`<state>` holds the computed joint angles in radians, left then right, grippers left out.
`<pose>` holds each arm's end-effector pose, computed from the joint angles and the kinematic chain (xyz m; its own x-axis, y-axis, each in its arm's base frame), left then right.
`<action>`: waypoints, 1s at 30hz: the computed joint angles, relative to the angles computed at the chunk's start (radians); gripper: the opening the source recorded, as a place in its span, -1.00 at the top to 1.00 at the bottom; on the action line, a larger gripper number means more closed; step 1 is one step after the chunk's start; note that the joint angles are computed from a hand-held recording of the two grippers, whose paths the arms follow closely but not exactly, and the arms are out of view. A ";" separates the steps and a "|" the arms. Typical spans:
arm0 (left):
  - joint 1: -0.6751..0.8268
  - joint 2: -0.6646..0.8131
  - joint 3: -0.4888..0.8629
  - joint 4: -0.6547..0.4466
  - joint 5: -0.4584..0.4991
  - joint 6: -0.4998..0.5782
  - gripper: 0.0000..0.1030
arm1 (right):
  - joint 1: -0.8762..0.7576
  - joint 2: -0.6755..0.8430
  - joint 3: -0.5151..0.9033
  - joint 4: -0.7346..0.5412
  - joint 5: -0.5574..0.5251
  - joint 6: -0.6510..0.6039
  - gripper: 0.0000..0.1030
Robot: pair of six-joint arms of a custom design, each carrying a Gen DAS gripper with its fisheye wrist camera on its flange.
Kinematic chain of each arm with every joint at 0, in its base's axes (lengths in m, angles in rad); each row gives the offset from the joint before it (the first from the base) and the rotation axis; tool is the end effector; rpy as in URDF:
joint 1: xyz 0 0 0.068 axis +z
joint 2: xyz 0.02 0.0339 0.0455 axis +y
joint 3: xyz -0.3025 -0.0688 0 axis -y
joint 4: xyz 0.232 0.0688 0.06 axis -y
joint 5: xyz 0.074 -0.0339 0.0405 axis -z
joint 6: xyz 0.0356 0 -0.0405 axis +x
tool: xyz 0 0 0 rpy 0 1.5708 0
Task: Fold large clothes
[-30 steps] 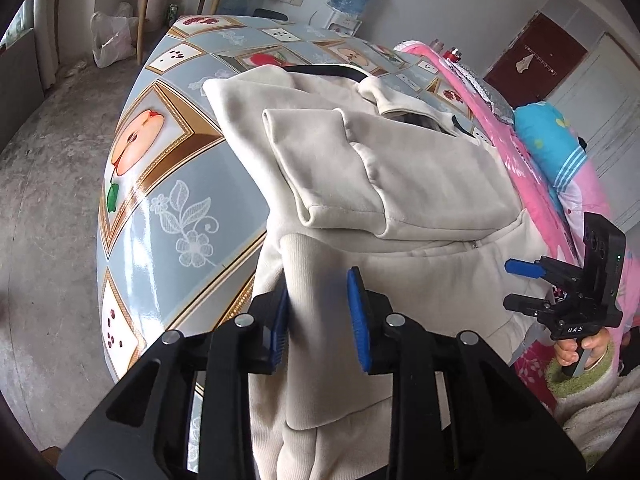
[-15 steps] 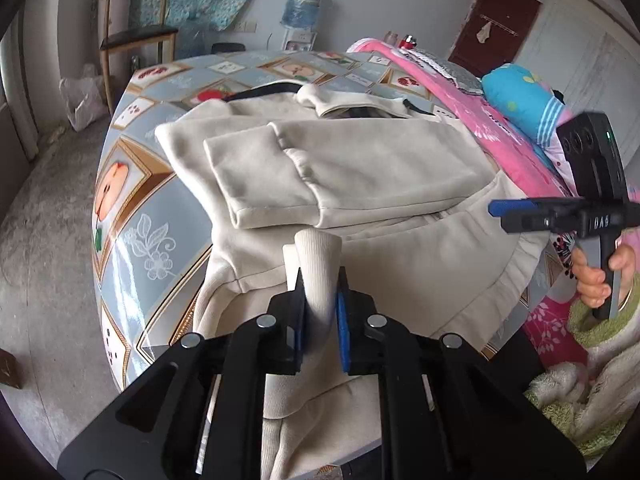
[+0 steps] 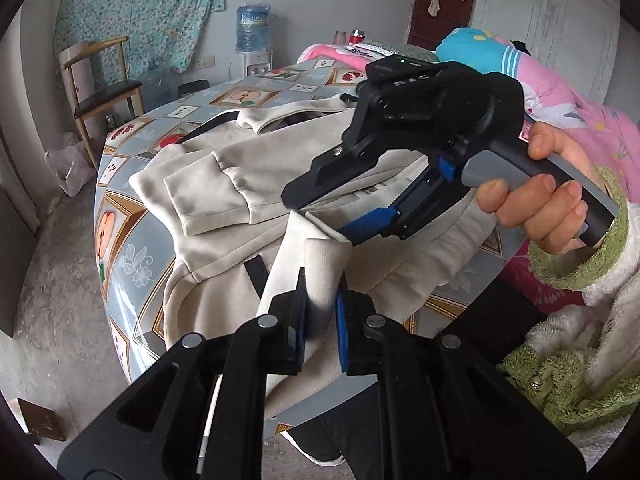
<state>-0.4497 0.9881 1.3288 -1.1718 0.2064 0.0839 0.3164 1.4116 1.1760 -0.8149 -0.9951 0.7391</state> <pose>0.1099 -0.0611 0.4198 -0.6168 0.3888 -0.6844 0.6037 0.7916 -0.0944 0.2360 0.1087 0.3353 -0.9905 0.0616 0.1229 0.1374 0.4684 0.8728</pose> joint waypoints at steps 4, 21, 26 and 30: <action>-0.058 -0.003 -0.002 0.001 -0.045 -0.018 0.78 | 0.049 0.005 -0.030 0.055 0.029 0.037 0.43; -0.077 0.038 -0.083 0.061 -0.183 -0.025 0.14 | 0.020 -0.013 -0.075 0.093 -0.004 0.029 0.88; -0.067 0.058 -0.099 0.094 -0.178 -0.036 0.16 | 0.008 -0.008 -0.074 0.085 -0.021 0.012 0.88; -0.060 0.061 -0.100 0.108 -0.153 -0.043 0.57 | 0.016 -0.009 -0.042 0.040 0.011 -0.053 0.85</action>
<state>-0.5099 1.0495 1.2290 -1.0642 0.0535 0.0411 0.3328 1.4023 1.1344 -0.7750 -0.9843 0.6862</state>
